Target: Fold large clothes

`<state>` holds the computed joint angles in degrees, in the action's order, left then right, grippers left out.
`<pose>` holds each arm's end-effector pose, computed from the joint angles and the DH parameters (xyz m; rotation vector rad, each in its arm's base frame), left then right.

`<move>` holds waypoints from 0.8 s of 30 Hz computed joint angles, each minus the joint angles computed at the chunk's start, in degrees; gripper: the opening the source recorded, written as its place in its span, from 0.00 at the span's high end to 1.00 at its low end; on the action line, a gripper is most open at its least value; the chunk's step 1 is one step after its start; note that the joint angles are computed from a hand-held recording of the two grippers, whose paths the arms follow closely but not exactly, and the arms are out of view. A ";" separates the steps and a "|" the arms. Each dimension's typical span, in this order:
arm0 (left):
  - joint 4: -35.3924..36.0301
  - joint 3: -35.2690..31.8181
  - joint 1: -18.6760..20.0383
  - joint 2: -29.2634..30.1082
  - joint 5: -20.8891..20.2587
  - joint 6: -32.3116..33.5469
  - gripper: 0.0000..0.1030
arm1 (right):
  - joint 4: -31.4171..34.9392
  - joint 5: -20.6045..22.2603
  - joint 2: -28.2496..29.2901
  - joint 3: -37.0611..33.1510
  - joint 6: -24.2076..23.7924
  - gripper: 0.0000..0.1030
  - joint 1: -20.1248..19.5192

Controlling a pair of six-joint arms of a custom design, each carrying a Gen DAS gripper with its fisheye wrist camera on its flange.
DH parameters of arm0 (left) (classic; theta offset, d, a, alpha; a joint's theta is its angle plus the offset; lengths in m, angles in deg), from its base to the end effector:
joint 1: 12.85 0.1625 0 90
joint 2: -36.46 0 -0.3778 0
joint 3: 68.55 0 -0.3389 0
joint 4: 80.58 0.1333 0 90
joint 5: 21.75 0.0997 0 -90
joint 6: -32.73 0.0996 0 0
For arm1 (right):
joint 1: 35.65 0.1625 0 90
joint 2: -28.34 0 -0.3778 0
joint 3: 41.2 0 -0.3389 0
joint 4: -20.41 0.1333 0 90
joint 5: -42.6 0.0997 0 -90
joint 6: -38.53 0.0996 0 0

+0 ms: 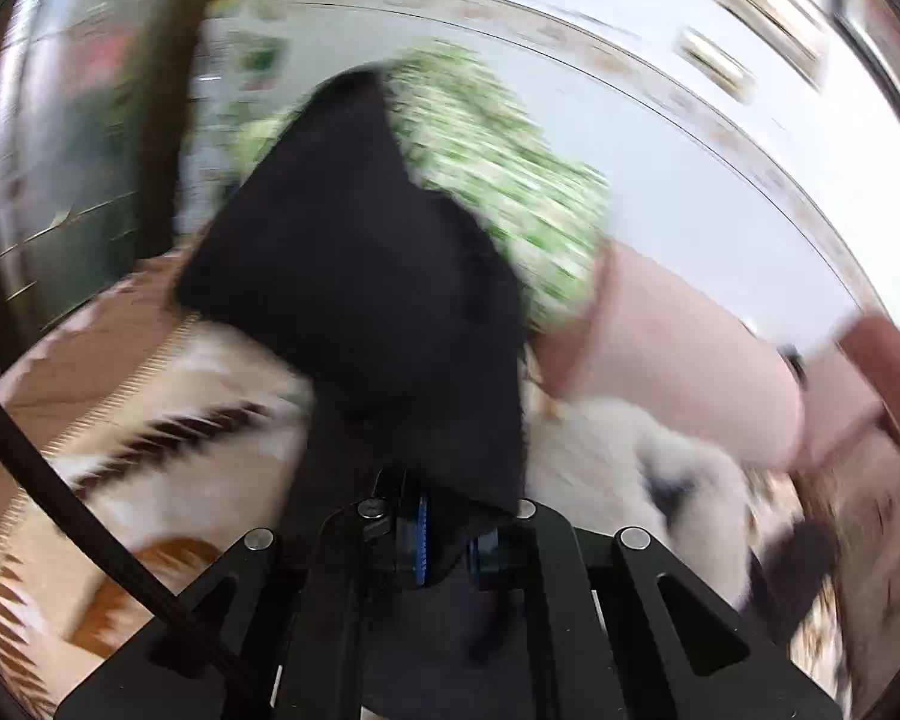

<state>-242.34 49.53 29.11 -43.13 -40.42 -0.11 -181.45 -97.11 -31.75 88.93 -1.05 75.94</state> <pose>-0.1708 -0.4597 0.3512 -0.1680 2.1342 -1.4504 0.2083 -0.3707 0.1899 0.7510 -2.0034 0.6424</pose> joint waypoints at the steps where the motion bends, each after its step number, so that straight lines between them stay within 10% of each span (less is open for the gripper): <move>1: 0.63 -0.37 -0.52 2.04 -1.42 -0.39 0.92 | 0.29 0.42 -0.96 0.37 0.48 0.01 -0.15; 11: 15.49 -9.38 1.30 20.95 -19.91 -8.70 0.90 | 6.57 4.08 -10.89 2.89 6.51 0.01 -4.47; 24: 21.20 3.23 -8.02 11.07 -30.01 -8.58 0.84 | 27.18 25.18 -14.67 -7.62 20.65 0.01 -13.30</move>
